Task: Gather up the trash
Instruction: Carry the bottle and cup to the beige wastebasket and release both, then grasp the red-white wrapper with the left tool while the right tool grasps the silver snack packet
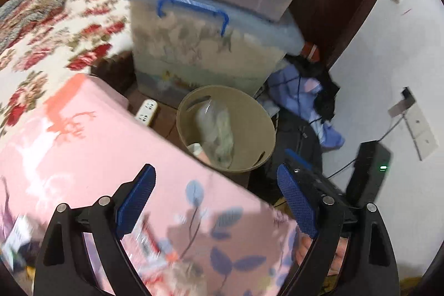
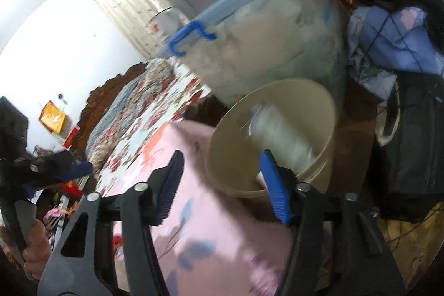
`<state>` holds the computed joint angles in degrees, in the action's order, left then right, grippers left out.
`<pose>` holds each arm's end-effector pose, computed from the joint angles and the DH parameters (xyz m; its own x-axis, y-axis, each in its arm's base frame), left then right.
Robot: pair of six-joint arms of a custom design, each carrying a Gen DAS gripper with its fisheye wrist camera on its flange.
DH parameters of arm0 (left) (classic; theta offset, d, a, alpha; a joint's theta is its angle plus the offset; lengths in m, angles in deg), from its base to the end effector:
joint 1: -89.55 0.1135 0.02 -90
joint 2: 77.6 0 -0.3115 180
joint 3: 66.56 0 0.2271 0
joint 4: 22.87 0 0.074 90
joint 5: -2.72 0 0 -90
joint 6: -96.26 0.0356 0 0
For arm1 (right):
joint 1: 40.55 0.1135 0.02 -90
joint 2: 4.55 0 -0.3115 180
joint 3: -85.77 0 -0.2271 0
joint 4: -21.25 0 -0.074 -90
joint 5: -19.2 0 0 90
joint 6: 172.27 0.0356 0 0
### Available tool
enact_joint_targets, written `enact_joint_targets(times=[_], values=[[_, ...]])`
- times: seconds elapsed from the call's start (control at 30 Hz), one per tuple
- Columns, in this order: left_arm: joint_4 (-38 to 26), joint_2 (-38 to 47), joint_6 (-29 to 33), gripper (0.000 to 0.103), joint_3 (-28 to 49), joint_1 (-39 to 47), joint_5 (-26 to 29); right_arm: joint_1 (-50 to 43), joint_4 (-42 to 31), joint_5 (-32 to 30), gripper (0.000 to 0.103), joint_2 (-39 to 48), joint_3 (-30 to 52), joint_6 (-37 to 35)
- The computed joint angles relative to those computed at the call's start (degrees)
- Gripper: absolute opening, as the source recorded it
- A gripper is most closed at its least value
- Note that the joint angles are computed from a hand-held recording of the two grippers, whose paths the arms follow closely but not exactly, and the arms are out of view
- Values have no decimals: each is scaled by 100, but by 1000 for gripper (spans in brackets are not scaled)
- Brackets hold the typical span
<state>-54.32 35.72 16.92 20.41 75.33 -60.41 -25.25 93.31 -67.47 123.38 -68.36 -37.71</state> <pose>0.3869 -0.1146 0.2093 -0.7224 0.3533 -0.5944 0.5965 0.7532 -0.2773 0.2503 0.0663 0.0823 -0.4944 0.5910 -0.6374 0.1853 0.7881 0.5870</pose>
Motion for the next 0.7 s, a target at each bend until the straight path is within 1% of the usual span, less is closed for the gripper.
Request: enact_joint_targets(times=[0.03,0.1,0.17,0.2,0.3,0.37,0.43,0.47,0.53,0.57,0.6,0.63,0.7], values=[[171,-319,69,85,-411,254,149,219,119,88,53,35,-74,43],[345,-716,124,85,-897,660,329,711,233,279,50,91,-139,87],[460,-1031,241,85,-1354,1196,506,1109,120,336,46,115,-62,124],[477,-1144,305,84,-1535,1457,551,1255,-2,360,45,105,6,137],[463,-1339,583,84,-2021,2186,617,1746,-819,410,43,23,460,151],[412,-1354,798,84,-2254,2566,736,1922,-1281,317,42,21,748,186],[358,-1307,1106,84,-2469,2945,874,2063,-1741,103,42,4,1055,129],[356,-1275,1215,84,-2553,3069,895,2179,-2184,-349,42,-16,1369,-32],[267,-1188,1424,84,-2645,3299,1027,2484,-2800,-1120,41,-5,1860,-448],[232,-1132,1521,84,-2667,3408,1083,2829,-3155,-1044,41,-80,2062,-703],[251,-1095,1581,84,-2702,3491,1107,3015,-3308,-848,41,-147,2119,-808],[275,-1077,1627,85,-2747,3549,1127,3186,-3389,-593,41,-221,2125,-846],[444,-1032,1693,85,-2880,3539,1065,3237,-3285,-273,41,-301,1999,-650]])
